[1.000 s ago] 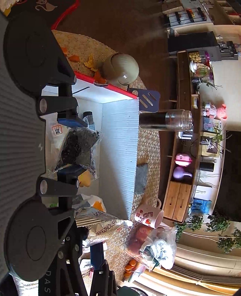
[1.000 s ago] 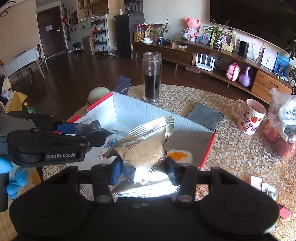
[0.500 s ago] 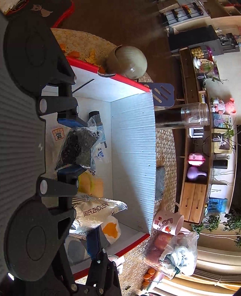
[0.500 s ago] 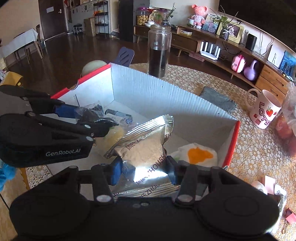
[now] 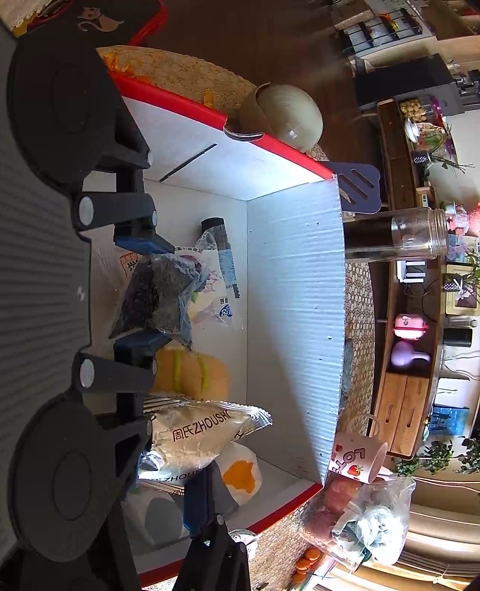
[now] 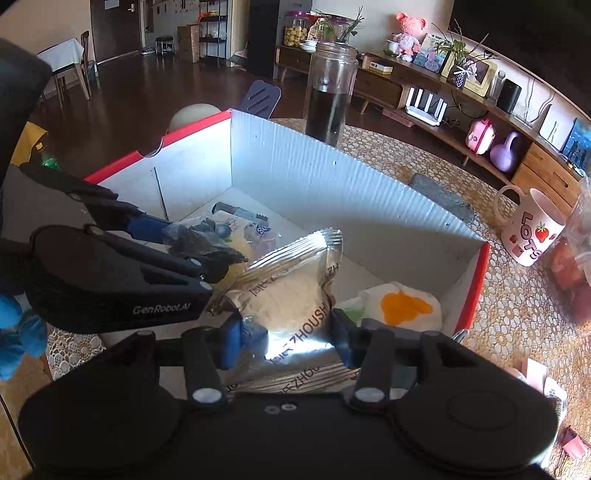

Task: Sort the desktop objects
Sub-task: 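Carry the black bag and foil packet over the red box and release both inside, then withdraw both open tools from the box back over the table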

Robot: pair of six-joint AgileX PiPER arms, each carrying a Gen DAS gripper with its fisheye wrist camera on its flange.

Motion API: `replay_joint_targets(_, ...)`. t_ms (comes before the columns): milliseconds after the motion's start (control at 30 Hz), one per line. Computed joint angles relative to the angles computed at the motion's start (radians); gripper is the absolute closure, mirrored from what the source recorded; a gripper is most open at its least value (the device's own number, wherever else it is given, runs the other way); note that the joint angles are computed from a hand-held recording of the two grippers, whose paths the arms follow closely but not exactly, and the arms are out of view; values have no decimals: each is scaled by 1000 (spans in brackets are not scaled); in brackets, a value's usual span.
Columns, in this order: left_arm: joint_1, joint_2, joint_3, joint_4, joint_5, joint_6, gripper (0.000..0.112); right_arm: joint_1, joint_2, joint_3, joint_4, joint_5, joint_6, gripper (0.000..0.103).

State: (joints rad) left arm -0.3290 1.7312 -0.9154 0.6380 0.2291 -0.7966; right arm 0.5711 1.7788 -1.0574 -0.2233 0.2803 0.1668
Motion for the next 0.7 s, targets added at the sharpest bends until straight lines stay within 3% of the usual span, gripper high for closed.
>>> replay_joint_targets(167, -7, -4, 3, 40, 6, -52, 69, -8, -18, 9, 34, -6, -37, 45)
replay_joint_targets(267, -19, -13, 11, 113, 15, -128, 63, -19, -37, 23, 87, -13, -91, 35)
replay_joint_targets(433, -41, -43, 33, 245, 34, -278, 53, -20, -85, 68, 95, -33, -125, 32)
replay_joint_targets(700, -77, -108, 70, 325, 47, -397, 46, -63, -210, 151, 372, -36, -428, 27)
